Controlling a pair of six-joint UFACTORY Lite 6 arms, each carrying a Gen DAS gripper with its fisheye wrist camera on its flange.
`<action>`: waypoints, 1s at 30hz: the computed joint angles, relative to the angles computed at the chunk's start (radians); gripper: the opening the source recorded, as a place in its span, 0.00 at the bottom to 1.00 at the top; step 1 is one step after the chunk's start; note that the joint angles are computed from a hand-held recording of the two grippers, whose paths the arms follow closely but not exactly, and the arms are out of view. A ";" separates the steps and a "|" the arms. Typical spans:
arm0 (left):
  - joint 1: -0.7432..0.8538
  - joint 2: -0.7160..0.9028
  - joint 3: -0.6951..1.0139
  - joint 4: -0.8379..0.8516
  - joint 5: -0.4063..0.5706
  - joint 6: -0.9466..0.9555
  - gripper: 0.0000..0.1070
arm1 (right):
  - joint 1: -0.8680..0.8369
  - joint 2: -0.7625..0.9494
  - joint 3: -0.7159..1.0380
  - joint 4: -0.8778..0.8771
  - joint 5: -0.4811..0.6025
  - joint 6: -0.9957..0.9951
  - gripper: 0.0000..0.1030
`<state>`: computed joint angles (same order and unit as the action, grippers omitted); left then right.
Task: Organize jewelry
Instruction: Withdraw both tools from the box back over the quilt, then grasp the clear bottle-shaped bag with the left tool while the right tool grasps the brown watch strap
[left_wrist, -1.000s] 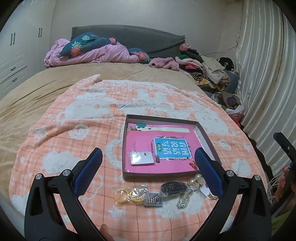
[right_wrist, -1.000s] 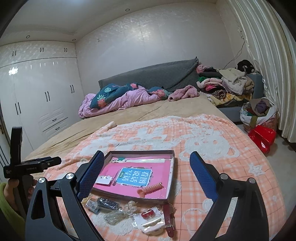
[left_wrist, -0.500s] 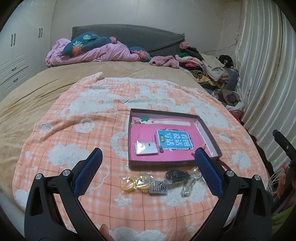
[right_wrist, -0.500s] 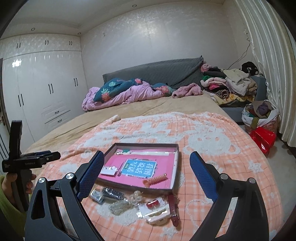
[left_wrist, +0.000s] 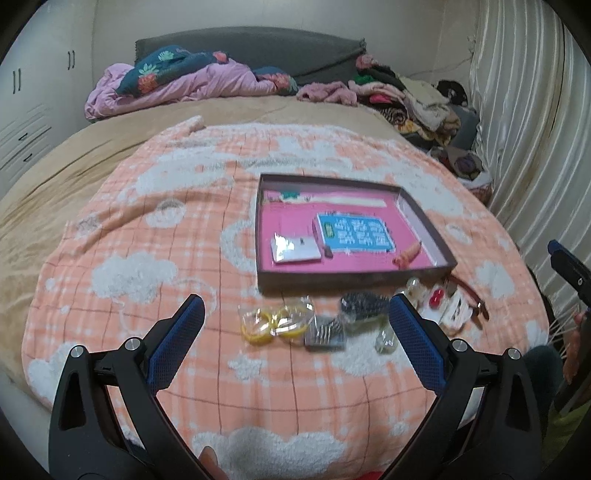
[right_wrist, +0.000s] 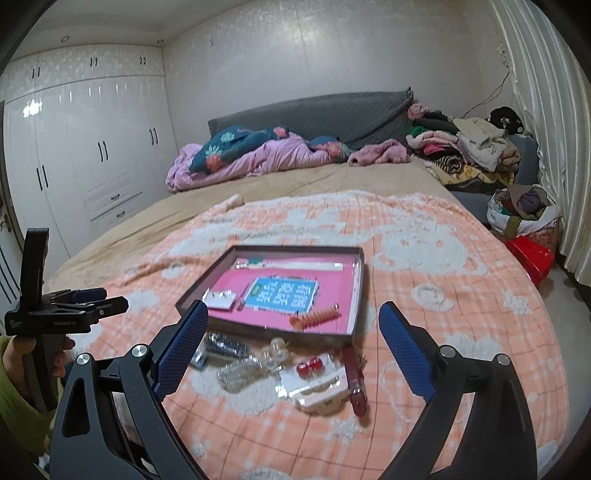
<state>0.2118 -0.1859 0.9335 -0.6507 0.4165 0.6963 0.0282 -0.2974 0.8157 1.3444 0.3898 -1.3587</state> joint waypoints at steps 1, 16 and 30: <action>-0.001 0.002 -0.012 0.000 -0.001 0.006 0.87 | 0.002 0.003 -0.003 -0.005 -0.002 0.004 0.90; -0.017 0.037 -0.124 0.060 -0.054 0.011 0.87 | -0.012 0.140 -0.025 -0.075 -0.027 0.048 0.90; -0.143 0.149 -0.132 -0.122 -0.091 0.177 0.81 | -0.040 0.443 0.082 0.017 -0.105 -0.102 0.54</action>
<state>0.0683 -0.0370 0.8013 -0.7730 0.3257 0.8728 -0.0122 0.1452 0.8980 1.3612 0.2848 -1.4604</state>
